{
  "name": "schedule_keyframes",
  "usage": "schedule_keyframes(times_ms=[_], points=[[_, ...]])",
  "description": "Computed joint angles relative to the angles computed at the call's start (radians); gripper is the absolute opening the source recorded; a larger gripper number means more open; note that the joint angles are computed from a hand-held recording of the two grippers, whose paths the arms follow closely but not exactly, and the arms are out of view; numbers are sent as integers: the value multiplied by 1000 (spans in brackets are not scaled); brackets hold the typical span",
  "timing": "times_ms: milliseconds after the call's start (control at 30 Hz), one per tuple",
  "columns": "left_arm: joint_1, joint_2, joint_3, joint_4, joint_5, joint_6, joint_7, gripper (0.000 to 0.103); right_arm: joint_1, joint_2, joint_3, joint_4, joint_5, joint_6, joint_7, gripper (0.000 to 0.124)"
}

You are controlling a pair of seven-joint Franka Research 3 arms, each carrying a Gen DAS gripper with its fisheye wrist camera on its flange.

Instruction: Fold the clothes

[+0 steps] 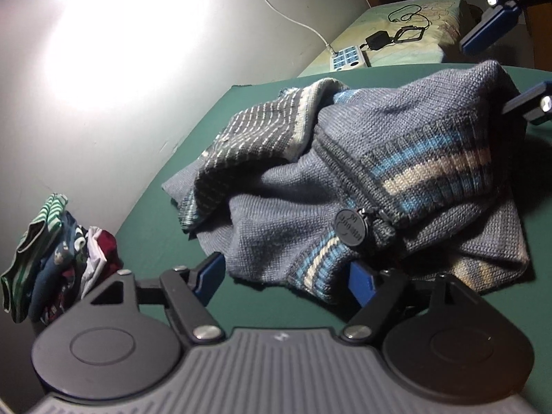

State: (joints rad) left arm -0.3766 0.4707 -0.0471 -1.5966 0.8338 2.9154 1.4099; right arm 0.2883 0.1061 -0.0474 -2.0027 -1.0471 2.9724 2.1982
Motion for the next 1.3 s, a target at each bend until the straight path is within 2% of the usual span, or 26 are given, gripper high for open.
schedule_keyframes(times_ms=[100,167,200,233,267,367,433,500,600,667,733,767,833,900,933,1000,1067,1100,1133,1200,1300], points=[[29,5,-29,15,-59,-8,29,79,27,68,-15,81,-55,-45,100,58],[49,1,-48,18,-105,-9,52,79,43,94,-33,112,-71,-38,160,57],[60,-4,-56,14,-126,-4,66,79,48,101,-42,125,-76,-26,189,48],[72,-10,-66,9,-147,3,81,81,41,105,-43,133,-38,-3,198,35],[92,-18,-86,-4,-177,14,112,82,26,107,-37,139,46,25,194,13],[121,-40,-113,-45,-222,62,197,86,-37,120,6,162,339,119,150,12],[114,-43,-103,-60,-216,94,228,88,-109,134,80,186,536,171,98,12],[96,-27,-85,-49,-206,108,248,88,-153,151,131,219,657,187,69,12],[9,31,18,25,-138,120,178,85,-223,176,220,257,797,204,22,12],[-29,90,63,110,-114,108,125,81,-259,186,271,270,861,203,-15,12],[-34,165,68,222,-121,75,110,70,-231,182,239,264,897,206,0,12],[-34,204,67,281,-125,57,115,68,-212,180,218,260,913,208,11,12],[-46,277,88,385,-113,37,119,50,-175,175,174,252,946,210,32,12],[-44,334,85,460,-112,27,151,38,-87,170,67,247,942,193,78,12],[-40,353,79,485,-116,27,171,27,-30,169,0,246,925,182,104,12],[-30,381,57,521,-135,23,218,13,102,173,-152,250,844,134,148,14],[-17,386,29,525,-167,20,260,10,219,176,-285,254,731,70,205,26],[-15,384,26,521,-178,24,270,10,260,174,-329,255,647,25,249,38],[-11,381,19,518,-193,22,281,10,274,163,-339,245,602,-5,262,43],[13,373,-21,517,-243,4,314,10,273,128,-324,204,548,-48,272,62],[38,370,-58,543,-327,-13,320,10,221,58,-246,111,603,-73,226,69]])
